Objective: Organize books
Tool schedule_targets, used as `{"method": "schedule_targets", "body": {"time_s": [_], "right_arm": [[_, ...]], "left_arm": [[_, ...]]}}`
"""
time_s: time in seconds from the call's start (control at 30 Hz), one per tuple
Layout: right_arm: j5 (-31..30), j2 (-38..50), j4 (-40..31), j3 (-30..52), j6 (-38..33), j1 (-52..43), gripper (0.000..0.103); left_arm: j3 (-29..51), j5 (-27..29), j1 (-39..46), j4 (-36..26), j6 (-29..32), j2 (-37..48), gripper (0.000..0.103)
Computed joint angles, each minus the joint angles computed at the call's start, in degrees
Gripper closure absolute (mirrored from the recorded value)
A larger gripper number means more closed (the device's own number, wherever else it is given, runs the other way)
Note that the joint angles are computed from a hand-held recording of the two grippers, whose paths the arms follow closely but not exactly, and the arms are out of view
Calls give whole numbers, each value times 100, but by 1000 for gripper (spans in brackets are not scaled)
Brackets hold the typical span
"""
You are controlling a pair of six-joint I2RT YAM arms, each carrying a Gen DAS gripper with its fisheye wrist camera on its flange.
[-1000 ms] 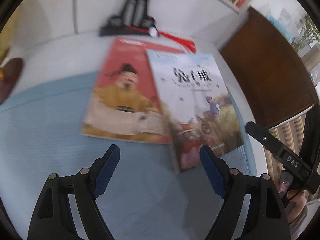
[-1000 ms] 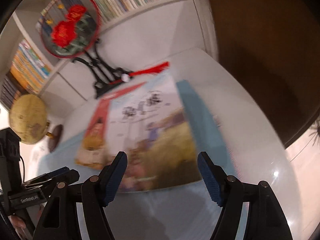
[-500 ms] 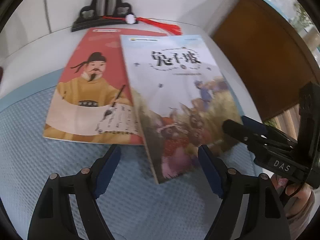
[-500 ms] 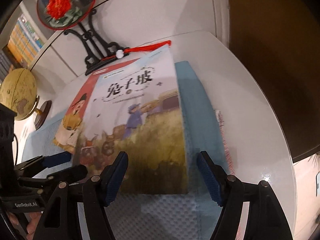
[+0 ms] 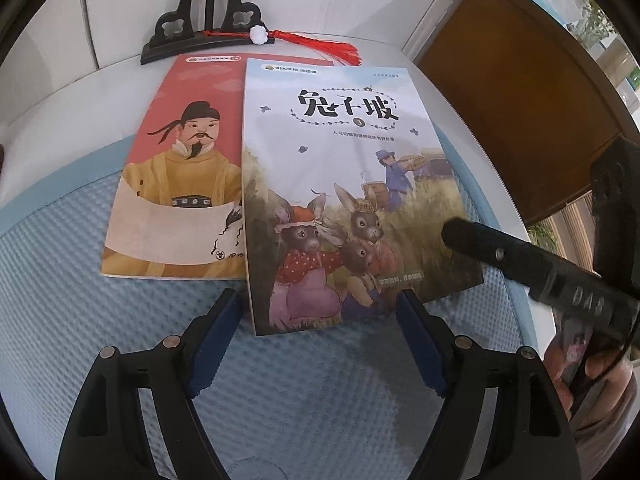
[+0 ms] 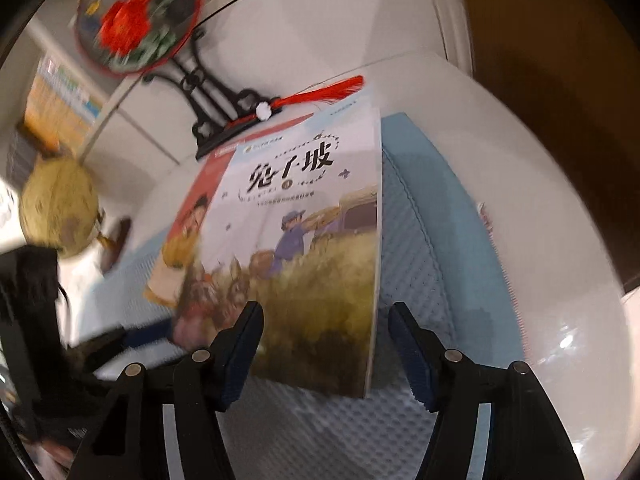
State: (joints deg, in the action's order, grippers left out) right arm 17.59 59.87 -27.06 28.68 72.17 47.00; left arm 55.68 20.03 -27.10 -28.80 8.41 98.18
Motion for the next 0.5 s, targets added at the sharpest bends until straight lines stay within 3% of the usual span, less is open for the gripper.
{"method": "schedule_targets", "body": {"time_s": [0.2,0.5], "right_arm": [[-124,243,225,63,-33,-162,38],[-103,470,159,214,-86,-68,37]], "left_arm": [[-40,-39,-15,128,-23,21,26],[-175,-547,-388,382,40,-72,26]]}}
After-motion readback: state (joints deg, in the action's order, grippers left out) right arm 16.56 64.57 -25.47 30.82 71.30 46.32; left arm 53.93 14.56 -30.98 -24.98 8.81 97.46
